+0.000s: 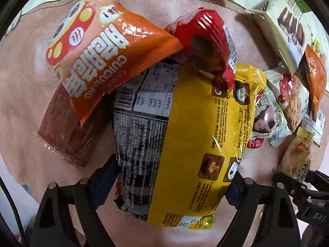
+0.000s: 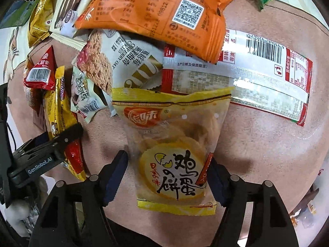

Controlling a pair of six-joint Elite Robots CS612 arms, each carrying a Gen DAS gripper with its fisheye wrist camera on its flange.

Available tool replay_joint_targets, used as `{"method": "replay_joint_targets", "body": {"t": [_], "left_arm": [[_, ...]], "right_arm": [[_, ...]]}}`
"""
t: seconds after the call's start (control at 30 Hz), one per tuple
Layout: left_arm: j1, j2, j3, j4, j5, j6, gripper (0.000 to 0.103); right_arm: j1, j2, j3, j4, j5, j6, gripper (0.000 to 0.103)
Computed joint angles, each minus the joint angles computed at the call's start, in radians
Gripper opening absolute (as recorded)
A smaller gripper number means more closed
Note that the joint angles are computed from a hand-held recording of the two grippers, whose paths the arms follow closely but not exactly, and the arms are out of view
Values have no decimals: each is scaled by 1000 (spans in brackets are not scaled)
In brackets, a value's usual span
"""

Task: Organize snacks
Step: 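Lift both bags and carry them toward the cardboard box with both tools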

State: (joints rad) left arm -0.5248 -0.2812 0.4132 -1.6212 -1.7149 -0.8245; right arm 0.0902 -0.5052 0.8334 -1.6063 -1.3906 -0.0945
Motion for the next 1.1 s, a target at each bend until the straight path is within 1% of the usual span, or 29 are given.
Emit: {"method": "replay_joint_targets", "body": {"t": [0.03, 0.07, 0.1, 0.13, 0.17, 0.23, 0.27, 0.3, 0.4, 0.47, 0.5, 0.53, 0.6, 0.63, 0.7, 0.77, 0.83, 0.87, 0.93, 0.97, 1.0, 1.07, 1.1], "left_arm": [[-2, -4, -1, 5, 13, -2, 85], [-6, -8, -2, 8, 26, -6, 85], [-19, 0, -18, 17, 35, -21, 85], [-20, -11, -4, 13, 50, -26, 85], [-22, -22, 11, 7, 63, -29, 85], [-28, -30, 3, 18, 74, -35, 84], [-29, -44, 20, 5, 78, -39, 84], [-34, -73, 74, -25, 82, -42, 84], [-42, -117, 128, -54, 91, -41, 84], [-44, -134, 144, -68, 101, -34, 84], [-43, -124, 115, -56, 98, -23, 84], [-42, -122, 107, -49, 88, -5, 84], [-30, -114, 101, -49, 28, 35, 84], [-22, -106, 95, -50, -21, 46, 84], [-5, -87, 86, -45, -91, 64, 85], [11, -57, 58, -18, -124, 63, 85], [26, -36, 51, -22, -165, 52, 90], [33, -30, 50, -29, -178, 41, 92], [47, -28, 62, -52, -204, 30, 92], [51, -23, 58, -59, -205, 25, 92], [55, -40, 91, -96, -198, 6, 90], [59, -61, 132, -135, -168, 6, 83], [57, -69, 139, -129, -145, 19, 83]], "right_arm": [[1, -8, 20, -18, -3, 2, 73], [-6, -39, 64, -39, -12, 0, 70], [-2, -44, 74, -59, -32, 10, 64], [6, -72, 127, -92, -33, 21, 61], [6, -79, 140, -112, -30, 26, 57], [2, -94, 171, -142, -22, 29, 53], [0, -99, 178, -148, -17, 32, 51], [-2, -103, 185, -155, -8, 35, 50], [-9, -114, 202, -168, 19, 40, 47], [-15, -124, 215, -178, 42, 42, 46], [-19, -131, 221, -178, 54, 38, 46], [-22, -136, 229, -181, 64, 32, 45], [-26, -138, 230, -180, 74, 18, 45], [-28, -130, 209, -151, 82, 2, 46], [-27, -118, 183, -95, 88, -14, 47], [-26, -95, 154, -48, 87, -22, 48], [-26, -90, 159, -56, 95, -19, 50], [-25, -88, 157, -55, 98, -22, 50], [-27, -88, 167, -64, 104, -9, 50], [-28, -89, 167, -62, 106, -7, 50], [-29, -89, 167, -60, 107, -5, 51], [-32, -89, 168, -58, 112, 5, 51], [-34, -92, 172, -58, 112, 6, 51]]}}
